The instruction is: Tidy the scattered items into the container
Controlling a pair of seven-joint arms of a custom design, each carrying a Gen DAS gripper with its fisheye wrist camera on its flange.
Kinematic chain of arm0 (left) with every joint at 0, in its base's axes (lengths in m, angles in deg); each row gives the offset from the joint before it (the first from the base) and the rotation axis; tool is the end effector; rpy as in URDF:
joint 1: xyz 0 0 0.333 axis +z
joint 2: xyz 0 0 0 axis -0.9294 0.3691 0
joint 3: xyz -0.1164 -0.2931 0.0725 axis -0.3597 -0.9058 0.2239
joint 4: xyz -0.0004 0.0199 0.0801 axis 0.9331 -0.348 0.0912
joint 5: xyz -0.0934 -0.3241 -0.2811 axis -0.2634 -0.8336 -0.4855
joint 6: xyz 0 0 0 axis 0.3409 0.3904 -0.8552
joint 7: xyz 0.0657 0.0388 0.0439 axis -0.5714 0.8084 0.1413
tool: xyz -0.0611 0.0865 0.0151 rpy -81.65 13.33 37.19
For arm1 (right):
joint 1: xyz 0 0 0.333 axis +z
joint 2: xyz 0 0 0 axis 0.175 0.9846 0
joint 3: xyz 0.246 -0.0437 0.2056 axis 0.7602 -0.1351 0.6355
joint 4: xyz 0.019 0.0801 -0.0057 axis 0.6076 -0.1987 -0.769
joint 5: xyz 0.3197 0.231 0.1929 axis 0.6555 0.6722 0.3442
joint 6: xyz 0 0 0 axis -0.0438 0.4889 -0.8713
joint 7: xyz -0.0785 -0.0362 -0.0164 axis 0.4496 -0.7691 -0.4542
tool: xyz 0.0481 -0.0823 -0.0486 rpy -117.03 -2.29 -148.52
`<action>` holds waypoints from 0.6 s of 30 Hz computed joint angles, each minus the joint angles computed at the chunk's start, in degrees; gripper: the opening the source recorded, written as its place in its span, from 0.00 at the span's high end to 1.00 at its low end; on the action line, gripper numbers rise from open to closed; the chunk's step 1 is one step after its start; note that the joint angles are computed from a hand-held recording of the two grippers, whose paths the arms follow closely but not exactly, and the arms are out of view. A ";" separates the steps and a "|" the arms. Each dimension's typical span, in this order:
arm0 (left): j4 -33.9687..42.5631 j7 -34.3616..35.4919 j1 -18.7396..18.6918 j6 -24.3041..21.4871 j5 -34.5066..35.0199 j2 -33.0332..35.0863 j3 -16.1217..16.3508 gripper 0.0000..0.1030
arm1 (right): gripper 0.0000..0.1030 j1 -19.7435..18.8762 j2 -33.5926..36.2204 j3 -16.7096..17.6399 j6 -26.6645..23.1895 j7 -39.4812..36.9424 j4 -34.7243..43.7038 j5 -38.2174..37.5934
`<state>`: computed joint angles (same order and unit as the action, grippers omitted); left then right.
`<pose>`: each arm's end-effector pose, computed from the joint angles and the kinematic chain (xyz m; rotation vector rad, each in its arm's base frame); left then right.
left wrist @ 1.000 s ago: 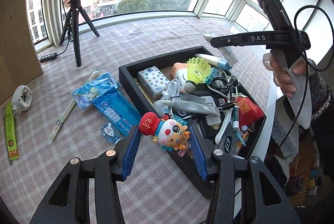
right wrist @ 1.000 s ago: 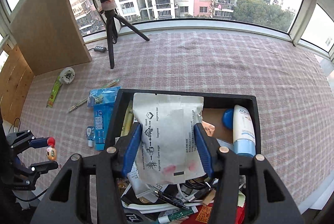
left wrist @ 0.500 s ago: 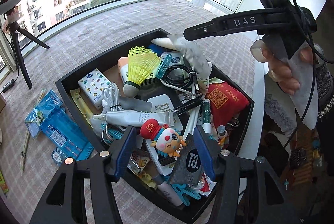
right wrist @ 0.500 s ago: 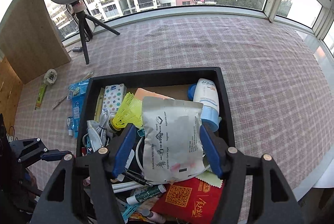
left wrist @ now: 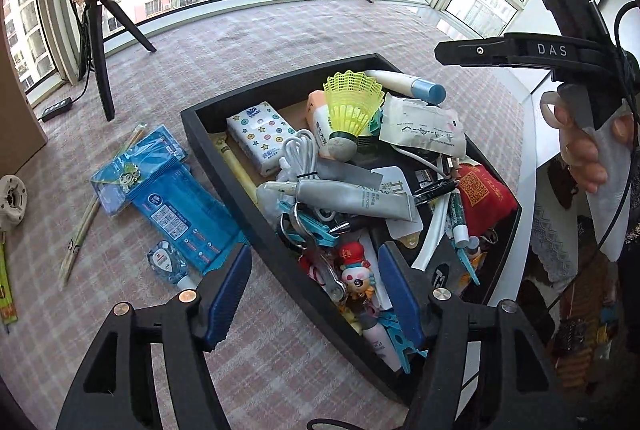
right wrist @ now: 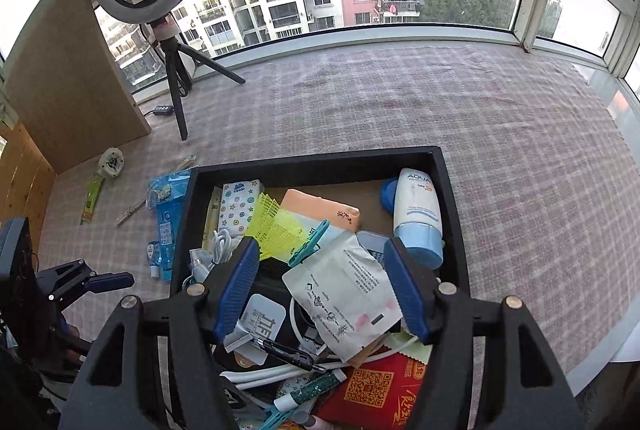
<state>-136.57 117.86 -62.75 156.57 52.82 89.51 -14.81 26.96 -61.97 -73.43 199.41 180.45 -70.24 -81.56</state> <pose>0.6667 -0.0809 0.4875 0.5685 -2.8057 0.7914 0.5059 0.2687 0.5291 -1.2582 2.3754 -0.4995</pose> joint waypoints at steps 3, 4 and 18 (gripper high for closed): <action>3.18 -1.89 0.70 0.78 1.05 2.89 0.63 0.40 | 0.38 0.39 2.99 -0.25 0.88 -2.49 3.34 -0.25; 4.33 -2.59 1.07 1.12 1.41 3.92 0.72 0.40 | 0.38 0.66 4.23 -0.48 1.31 -3.64 4.65 -0.26; 30.19 -18.44 6.56 7.43 8.87 24.22 -1.12 0.42 | 0.38 7.85 29.05 -7.22 4.73 -21.00 32.10 5.03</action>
